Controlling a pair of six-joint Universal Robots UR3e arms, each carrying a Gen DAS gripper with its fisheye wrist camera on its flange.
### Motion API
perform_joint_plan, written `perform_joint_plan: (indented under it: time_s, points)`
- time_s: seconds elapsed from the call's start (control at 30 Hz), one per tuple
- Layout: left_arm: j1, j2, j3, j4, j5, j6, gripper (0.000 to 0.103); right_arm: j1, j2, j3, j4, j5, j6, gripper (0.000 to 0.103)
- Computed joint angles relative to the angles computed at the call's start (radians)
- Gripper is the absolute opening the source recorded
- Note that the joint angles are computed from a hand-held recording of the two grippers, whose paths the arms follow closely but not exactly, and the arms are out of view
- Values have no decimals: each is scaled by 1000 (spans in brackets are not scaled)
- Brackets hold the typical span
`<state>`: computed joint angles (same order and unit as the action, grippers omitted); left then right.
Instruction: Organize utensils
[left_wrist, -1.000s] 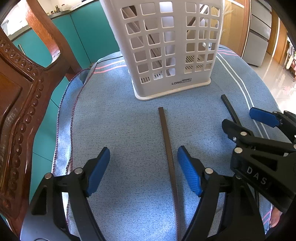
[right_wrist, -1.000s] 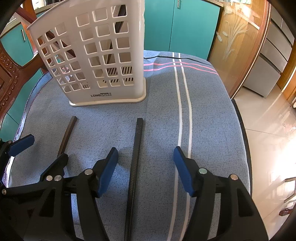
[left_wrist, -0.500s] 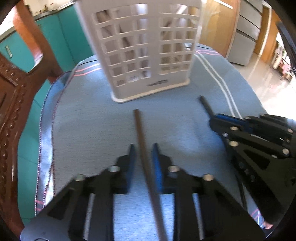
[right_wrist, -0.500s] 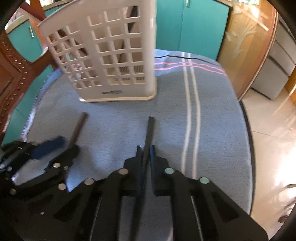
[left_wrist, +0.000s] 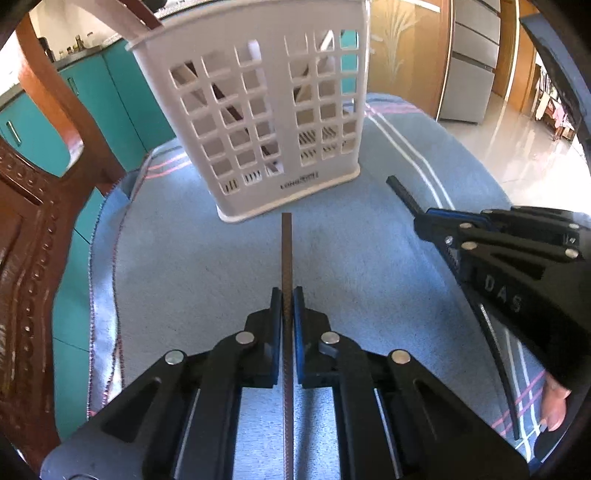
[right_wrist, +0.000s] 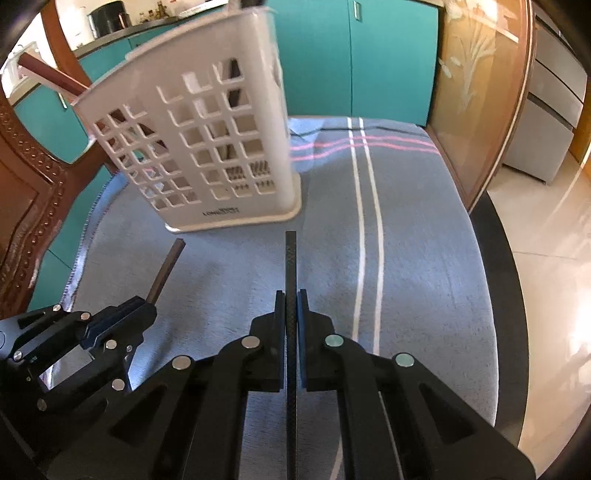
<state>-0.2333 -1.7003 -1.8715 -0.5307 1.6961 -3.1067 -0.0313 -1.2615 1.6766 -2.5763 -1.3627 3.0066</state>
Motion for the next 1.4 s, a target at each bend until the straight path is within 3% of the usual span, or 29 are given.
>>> perform_joint_plan:
  time_s: [0.2,0.3,0.43,0.67,1.03,1.2,1.27,1.3,1.37,1.4]
  points:
    - [5,-28,32,-39,-5,-17,8,6,25,-25,14,-43,-10,9]
    - [11,-23,25,-36,-8,-17,10,7,22,-21,18,-46,-25,16]
    - [15,-20,15,-27,0,-20,15,17,15,-20,26,-70,-45,33]
    - [12,-25,16,-23,13,-33,23,47,-32,36,39,-87,-71,42]
    - [12,-32,29,-26,45,-37,45,106,-32,79,-5,-158,-79,42]
    - [49,-17,21,-38,0,-37,46,111,-22,77,-19,-154,-64,42]
    - [81,-4,17,-59,-58,-46,42,107,-14,62,-9,-142,-72,37]
    - [101,7,11,-70,-101,-46,33,101,-19,60,2,-122,-79,32]
    - [111,12,8,-72,-120,-44,24,87,-9,29,32,-91,-95,6]
    - [105,8,3,-55,-111,-46,13,81,-7,22,41,-72,-98,6]
